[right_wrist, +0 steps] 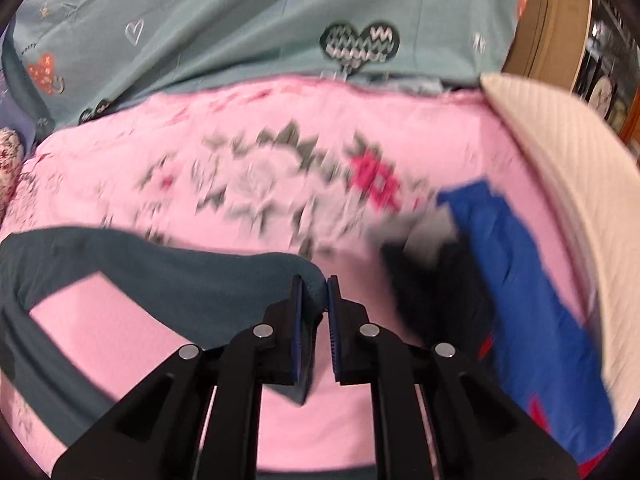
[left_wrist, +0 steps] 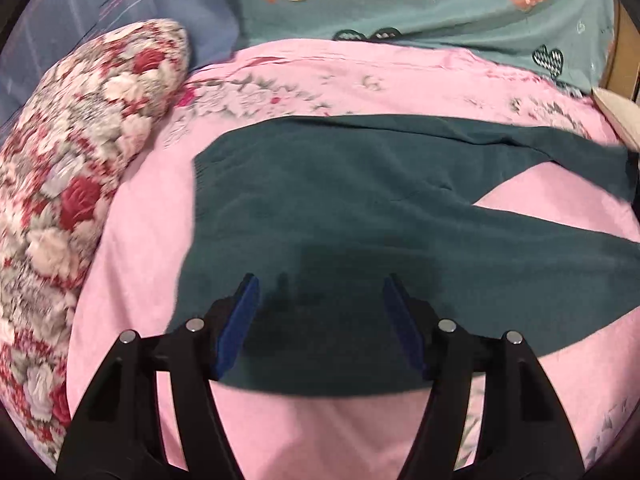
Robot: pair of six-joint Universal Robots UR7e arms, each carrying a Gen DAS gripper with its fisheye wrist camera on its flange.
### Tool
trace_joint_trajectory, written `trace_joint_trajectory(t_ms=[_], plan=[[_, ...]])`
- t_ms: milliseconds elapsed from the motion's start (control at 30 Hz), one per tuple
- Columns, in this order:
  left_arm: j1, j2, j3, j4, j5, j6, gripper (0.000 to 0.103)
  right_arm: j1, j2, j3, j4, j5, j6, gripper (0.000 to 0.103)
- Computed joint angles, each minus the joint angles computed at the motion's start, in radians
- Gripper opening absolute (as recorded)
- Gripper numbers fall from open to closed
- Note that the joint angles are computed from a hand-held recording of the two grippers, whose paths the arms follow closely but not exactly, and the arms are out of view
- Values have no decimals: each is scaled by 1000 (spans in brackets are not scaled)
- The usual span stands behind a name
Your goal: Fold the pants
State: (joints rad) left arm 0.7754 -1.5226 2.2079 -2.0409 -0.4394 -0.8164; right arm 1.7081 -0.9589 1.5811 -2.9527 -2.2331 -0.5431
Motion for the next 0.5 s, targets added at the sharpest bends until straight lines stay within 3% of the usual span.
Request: trace_joint_trajectory(t_ms=[200,300,367,400,500], plan=[[87,132,-67,-90,-53,96,66,24,224,-319,-35,-78,-112,11],[92,148,-67,-98,-40,89,70,10,308,-458,47,-30,-73,13],[95,149,-74,-86,-44,72,71,-3,363,-561,180,-85,24,34],[98,146,-76,-85,-48,76,71,-13,354,-565,220,-70,97,45],[87,135,-70,-71,-51,78,71,-53,280,-500,280,50,182,52]])
